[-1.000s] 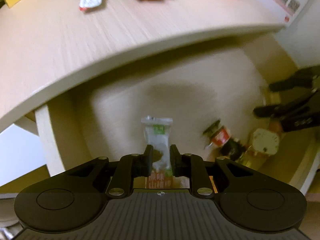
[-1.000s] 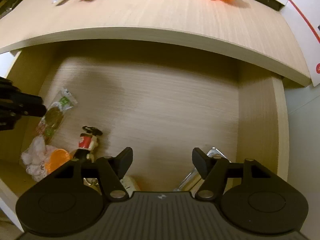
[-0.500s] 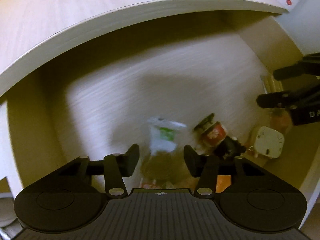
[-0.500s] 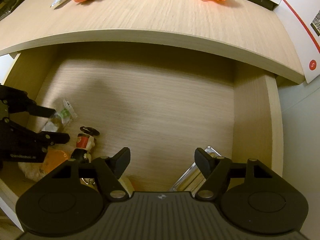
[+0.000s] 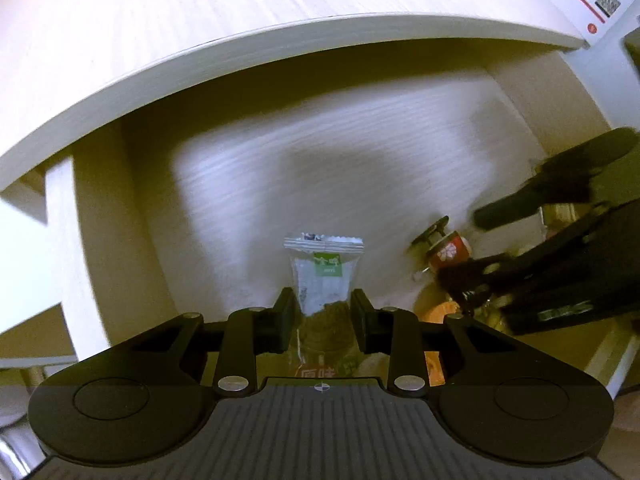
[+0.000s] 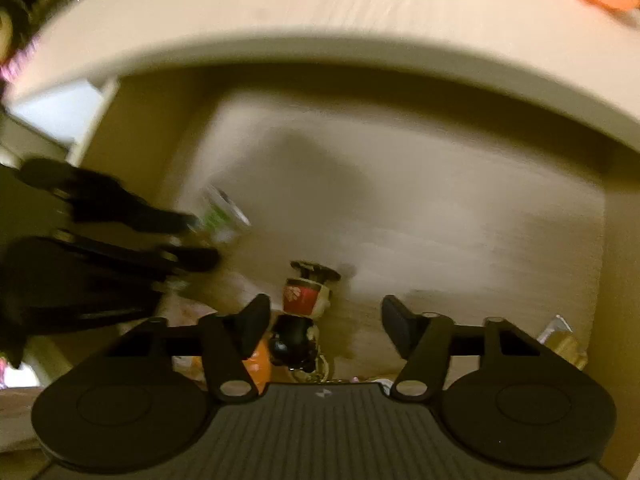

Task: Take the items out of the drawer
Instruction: 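Grasp the green-labelled snack packet with the left gripper while the right grasps the red-and-black figurine, then lift both items onto the desk top and open both grippers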

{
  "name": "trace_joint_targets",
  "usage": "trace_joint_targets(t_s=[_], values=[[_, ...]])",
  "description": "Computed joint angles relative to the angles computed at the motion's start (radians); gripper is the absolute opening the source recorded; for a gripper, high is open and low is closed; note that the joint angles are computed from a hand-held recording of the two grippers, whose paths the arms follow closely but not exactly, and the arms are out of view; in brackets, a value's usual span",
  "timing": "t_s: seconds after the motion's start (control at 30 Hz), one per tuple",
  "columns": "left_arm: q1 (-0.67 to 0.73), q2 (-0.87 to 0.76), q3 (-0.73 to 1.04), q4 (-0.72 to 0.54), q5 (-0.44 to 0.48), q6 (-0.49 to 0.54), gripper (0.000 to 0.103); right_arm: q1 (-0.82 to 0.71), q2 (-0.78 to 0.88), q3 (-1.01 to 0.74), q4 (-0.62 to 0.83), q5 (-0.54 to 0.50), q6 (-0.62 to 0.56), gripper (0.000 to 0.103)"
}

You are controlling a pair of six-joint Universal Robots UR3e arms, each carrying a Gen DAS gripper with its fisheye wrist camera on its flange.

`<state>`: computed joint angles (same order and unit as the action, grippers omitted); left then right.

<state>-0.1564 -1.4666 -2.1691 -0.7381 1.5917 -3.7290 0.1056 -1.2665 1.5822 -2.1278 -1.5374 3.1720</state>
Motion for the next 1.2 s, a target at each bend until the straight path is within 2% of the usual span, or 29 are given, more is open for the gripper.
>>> trace_joint_targets(t_s=[0.07, 0.13, 0.23, 0.47, 0.63, 0.73, 0.77, 0.83, 0.9, 1.07, 1.2], values=[[-0.027, -0.015, 0.026, -0.009, 0.010, -0.034, 0.033, 0.015, 0.047, -0.033, 0.013, -0.006, -0.017, 0.050], [-0.034, -0.012, 0.017, 0.009, 0.014, -0.039, 0.033, 0.040, 0.075, -0.062, 0.021, -0.030, -0.036, 0.028], [-0.069, 0.004, 0.023, 0.015, 0.016, -0.060, 0.033, 0.066, 0.069, -0.074, 0.026, -0.056, -0.062, 0.028], [-0.129, 0.100, 0.121, -0.023, 0.079, -0.053, 0.033, 0.075, -0.094, 0.016, -0.004, -0.103, -0.042, 0.028], [-0.088, 0.194, 0.314, -0.071, 0.191, 0.064, 0.033, 0.030, -0.235, -0.040, -0.028, -0.097, -0.034, 0.027], [0.020, 0.226, 0.417, -0.074, 0.180, 0.140, 0.033, 0.002, -0.253, -0.148, -0.071, -0.088, -0.041, 0.027], [0.060, 0.236, 0.444, -0.081, 0.171, 0.162, 0.033, -0.018, -0.249, -0.183, -0.089, -0.051, -0.080, 0.027], [0.125, 0.207, 0.494, -0.065, 0.172, 0.194, 0.033, -0.018, -0.205, -0.290, -0.099, -0.044, -0.094, 0.027], [0.206, 0.213, 0.495, -0.065, 0.123, 0.203, 0.033, -0.024, -0.149, -0.391, -0.109, -0.037, -0.113, 0.027], [0.309, 0.190, 0.403, -0.009, 0.092, 0.165, 0.033, -0.064, -0.016, -0.537, -0.105, 0.013, -0.150, 0.027], [0.400, 0.211, 0.273, 0.006, 0.034, 0.144, 0.033, -0.040, 0.066, -0.570, -0.113, -0.002, -0.164, 0.027]])
